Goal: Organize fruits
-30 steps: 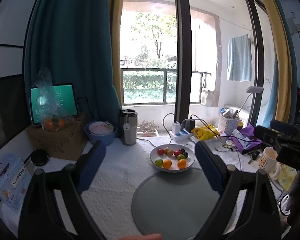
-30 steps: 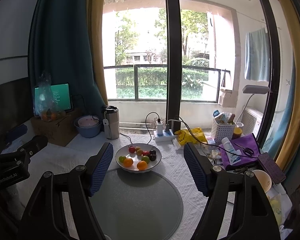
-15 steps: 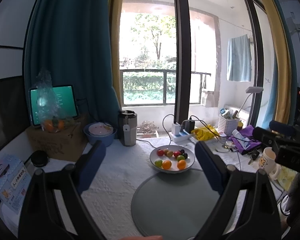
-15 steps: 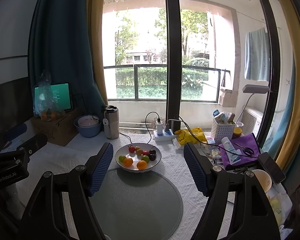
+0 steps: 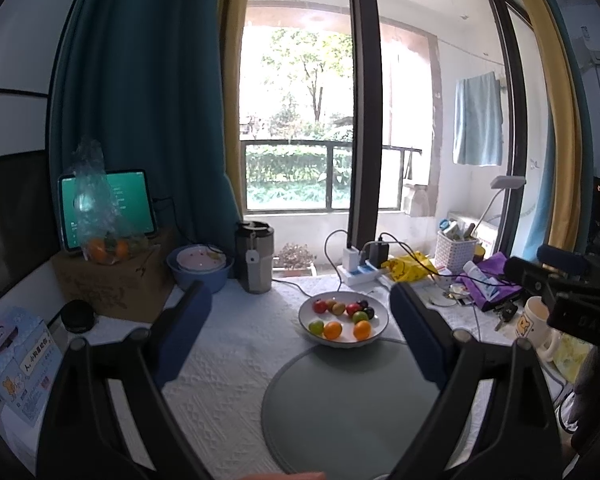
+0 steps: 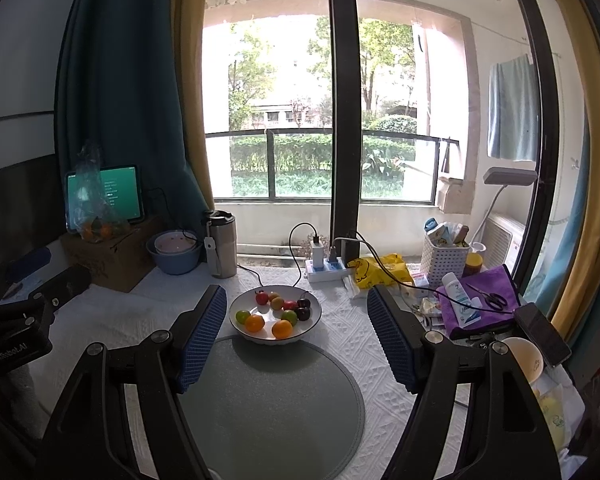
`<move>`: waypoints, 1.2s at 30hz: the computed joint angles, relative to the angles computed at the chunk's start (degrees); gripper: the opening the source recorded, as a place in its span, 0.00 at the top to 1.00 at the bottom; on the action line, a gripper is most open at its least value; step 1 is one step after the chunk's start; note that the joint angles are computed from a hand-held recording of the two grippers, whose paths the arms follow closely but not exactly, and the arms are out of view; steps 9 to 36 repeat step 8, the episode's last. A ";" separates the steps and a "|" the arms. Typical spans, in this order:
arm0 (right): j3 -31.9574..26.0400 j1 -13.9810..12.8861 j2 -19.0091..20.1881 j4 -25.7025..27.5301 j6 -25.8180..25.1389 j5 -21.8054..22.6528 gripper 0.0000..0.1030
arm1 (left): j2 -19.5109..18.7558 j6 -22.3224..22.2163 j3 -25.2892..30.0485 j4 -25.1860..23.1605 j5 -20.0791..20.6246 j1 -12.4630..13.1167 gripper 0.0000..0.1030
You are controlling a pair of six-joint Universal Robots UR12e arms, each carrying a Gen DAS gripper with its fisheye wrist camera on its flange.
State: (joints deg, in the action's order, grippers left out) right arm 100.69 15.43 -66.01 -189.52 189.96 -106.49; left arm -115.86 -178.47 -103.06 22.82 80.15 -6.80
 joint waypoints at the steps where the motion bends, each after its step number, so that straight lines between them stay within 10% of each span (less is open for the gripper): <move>1: 0.02 0.03 0.00 0.06 -0.02 -0.06 0.26 | 0.00 -0.11 -0.02 -0.05 -0.01 0.01 0.11; 36: 0.10 -0.02 0.11 0.08 0.16 -0.12 0.26 | -0.07 0.31 0.11 -0.60 0.31 -0.07 0.11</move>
